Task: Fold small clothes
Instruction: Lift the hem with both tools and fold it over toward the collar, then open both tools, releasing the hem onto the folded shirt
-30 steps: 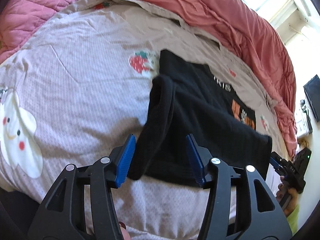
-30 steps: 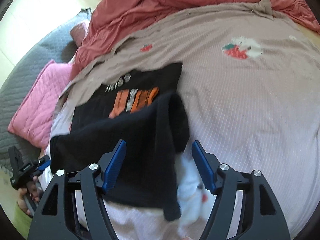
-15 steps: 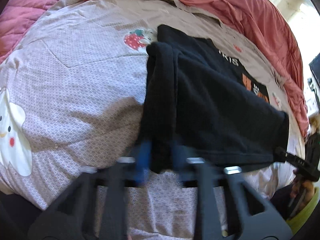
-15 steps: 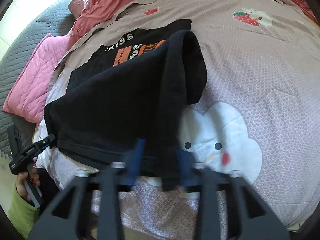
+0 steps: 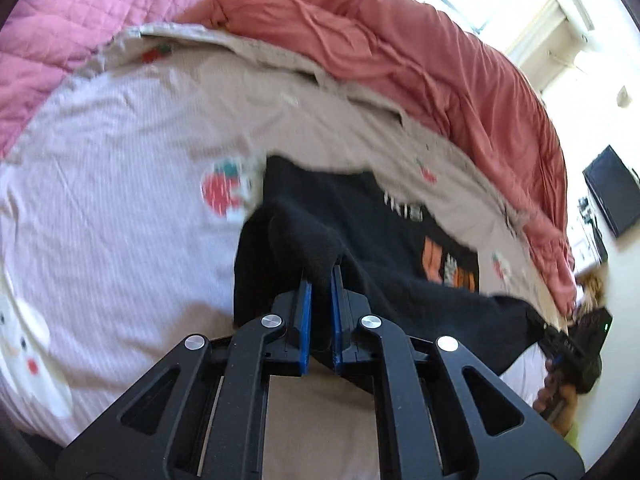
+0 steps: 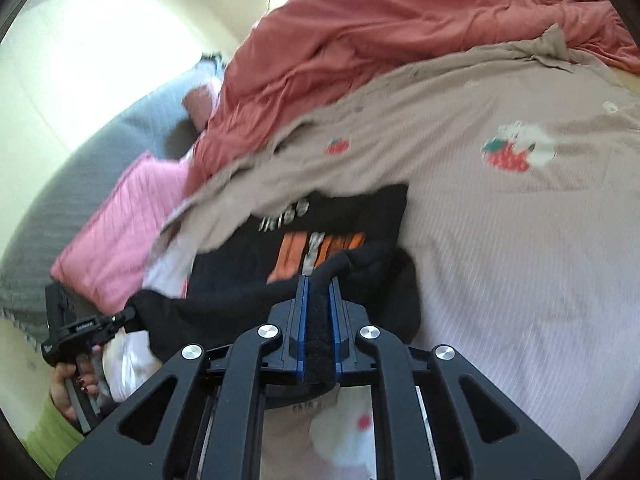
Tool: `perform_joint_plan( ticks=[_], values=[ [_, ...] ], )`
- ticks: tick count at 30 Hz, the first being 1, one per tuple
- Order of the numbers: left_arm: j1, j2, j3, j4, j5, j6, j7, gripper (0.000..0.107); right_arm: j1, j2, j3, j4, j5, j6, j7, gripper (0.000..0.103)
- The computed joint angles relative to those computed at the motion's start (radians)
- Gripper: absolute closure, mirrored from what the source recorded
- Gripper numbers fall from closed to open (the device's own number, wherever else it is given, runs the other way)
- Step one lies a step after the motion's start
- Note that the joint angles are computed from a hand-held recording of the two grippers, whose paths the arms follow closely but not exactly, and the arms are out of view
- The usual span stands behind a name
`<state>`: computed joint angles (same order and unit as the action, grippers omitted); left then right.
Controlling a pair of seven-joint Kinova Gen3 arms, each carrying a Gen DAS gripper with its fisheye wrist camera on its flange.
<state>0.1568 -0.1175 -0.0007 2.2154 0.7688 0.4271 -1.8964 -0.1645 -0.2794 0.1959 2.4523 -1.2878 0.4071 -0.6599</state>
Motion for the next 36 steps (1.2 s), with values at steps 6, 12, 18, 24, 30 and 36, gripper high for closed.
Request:
perform_joint_plan(
  ticks=[6,12,18,24,30,36],
  values=[
    [-0.035,0.087,0.032,-0.082,-0.101,-0.029,0.122,0.105,0.004,0.1,0.028,-0.031,-0.185,0.005,0.192,0.095],
    [0.054,0.189,-0.003,-0.134,-0.317,-0.092,0.352,0.105,0.053,0.201,-0.079,-0.085,-0.202,-0.091,0.23,0.095],
    [-0.063,0.241,0.121,-0.129,-0.385,-0.117,0.45,0.095,0.112,0.253,-0.15,-0.123,-0.04,-0.128,0.056,0.068],
    [-0.058,0.096,0.146,-0.041,-0.521,-0.168,0.599,0.089,0.181,0.139,-0.273,-0.116,0.196,-0.23,-0.15,0.06],
    [-0.032,0.045,0.261,-0.016,-0.765,-0.11,0.747,0.086,0.281,0.094,-0.521,-0.14,0.44,-0.156,-0.184,0.06],
    [0.043,0.121,0.366,-0.042,-1.009,-0.067,0.901,0.085,0.134,0.173,-0.492,-0.183,0.606,-0.04,-0.295,0.06]
  ],
)
